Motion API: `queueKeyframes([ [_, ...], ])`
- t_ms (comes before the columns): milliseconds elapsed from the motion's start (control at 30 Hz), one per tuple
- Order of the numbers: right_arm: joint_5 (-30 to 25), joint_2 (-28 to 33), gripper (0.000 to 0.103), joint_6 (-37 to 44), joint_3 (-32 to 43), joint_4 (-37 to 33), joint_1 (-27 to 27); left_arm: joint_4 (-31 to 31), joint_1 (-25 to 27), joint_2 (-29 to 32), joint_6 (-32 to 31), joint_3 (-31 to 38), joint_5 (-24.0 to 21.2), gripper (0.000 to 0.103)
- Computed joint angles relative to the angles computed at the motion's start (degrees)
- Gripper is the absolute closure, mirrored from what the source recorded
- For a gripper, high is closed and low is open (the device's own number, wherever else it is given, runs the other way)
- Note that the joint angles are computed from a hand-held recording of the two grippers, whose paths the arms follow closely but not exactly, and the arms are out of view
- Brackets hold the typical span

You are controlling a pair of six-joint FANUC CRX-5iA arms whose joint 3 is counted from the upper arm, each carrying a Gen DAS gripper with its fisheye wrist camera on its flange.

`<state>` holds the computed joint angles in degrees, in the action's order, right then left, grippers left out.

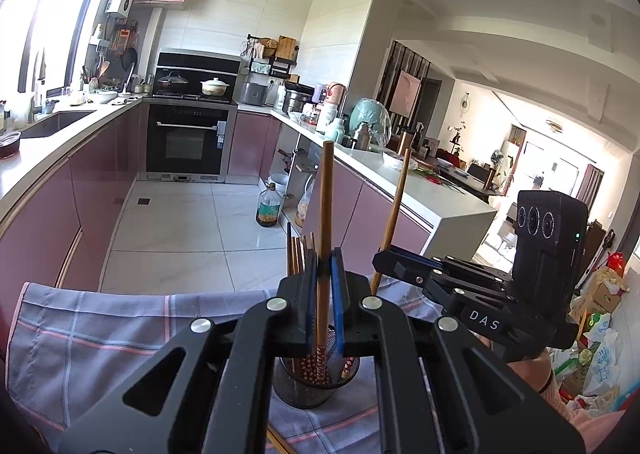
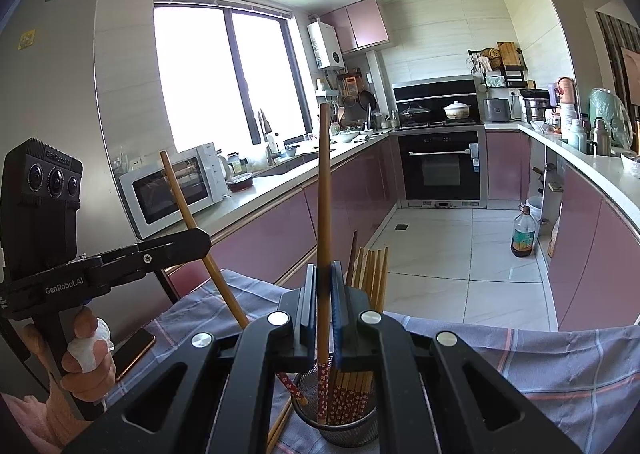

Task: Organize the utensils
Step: 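Push the chopsticks down into the cup and open both tools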

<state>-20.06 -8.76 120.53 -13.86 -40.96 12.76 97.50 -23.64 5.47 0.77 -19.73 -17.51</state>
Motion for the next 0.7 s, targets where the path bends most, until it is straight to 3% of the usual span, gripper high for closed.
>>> queueKeyframes([
  [300, 1.3, 0.8, 0.098, -2.7, -0.2, 2.6, 0.7, -3.2, 0.1, 0.2, 3.0, 0.4, 0.4, 0.096],
  [700, 1.8, 3.0, 0.098, -6.2, 0.7, 4.9, 0.7, -13.2, 2.4, 1.2, 12.2, 2.5, -1.7, 0.096],
])
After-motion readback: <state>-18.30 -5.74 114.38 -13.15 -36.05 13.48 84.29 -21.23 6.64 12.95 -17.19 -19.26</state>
